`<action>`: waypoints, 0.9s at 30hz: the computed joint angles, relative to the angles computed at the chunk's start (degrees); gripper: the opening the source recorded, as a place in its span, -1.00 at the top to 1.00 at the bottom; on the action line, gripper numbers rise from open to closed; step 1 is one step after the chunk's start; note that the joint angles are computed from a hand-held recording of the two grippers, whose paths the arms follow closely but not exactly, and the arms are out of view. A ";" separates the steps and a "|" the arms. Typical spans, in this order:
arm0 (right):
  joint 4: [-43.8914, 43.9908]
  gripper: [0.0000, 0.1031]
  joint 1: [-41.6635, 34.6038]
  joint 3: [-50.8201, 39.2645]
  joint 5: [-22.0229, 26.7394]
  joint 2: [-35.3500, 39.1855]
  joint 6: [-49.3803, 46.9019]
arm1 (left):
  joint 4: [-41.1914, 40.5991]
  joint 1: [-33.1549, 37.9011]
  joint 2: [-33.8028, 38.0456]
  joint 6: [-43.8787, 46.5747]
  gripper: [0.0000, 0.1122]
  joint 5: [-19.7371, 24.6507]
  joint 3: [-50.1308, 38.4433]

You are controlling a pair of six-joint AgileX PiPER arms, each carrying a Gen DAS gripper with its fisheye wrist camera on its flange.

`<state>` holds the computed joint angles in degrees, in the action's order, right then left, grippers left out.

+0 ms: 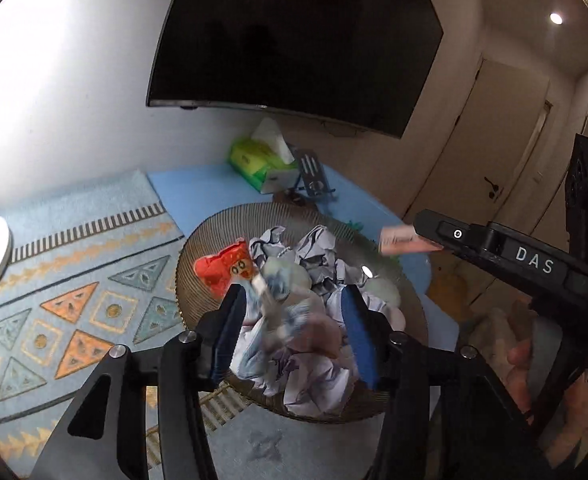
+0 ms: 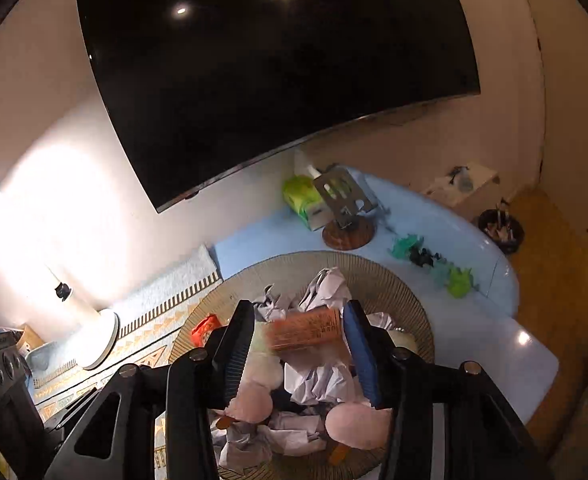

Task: Organize objects

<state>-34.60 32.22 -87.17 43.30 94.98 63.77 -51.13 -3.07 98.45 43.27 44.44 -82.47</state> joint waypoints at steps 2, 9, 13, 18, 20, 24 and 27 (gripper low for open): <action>-2.61 0.13 2.20 0.73 0.39 -0.55 1.30 | -1.77 1.96 -0.23 1.62 0.16 2.12 1.07; -5.90 -0.28 13.57 -3.71 0.16 1.78 -0.45 | -8.89 14.04 -11.03 14.00 0.14 4.73 14.31; -8.08 -0.45 22.14 -10.71 -0.69 8.63 -3.23 | -11.37 27.36 -16.12 21.01 0.13 10.88 20.63; -5.26 -0.60 28.91 -26.97 3.00 24.54 -8.64 | -9.96 43.77 -20.42 26.77 -0.31 9.04 28.54; -3.51 -0.60 30.51 -33.76 5.52 30.65 -7.37 | -12.66 50.57 -18.43 31.25 -0.36 9.46 29.96; 2.77 -0.60 30.37 -49.00 10.66 42.45 -12.76 | -9.58 54.32 -12.19 33.64 -0.36 2.99 28.43; 0.47 -0.60 31.00 -57.10 14.53 49.15 -12.86 | -11.14 54.61 -8.69 35.60 -0.36 -3.64 28.82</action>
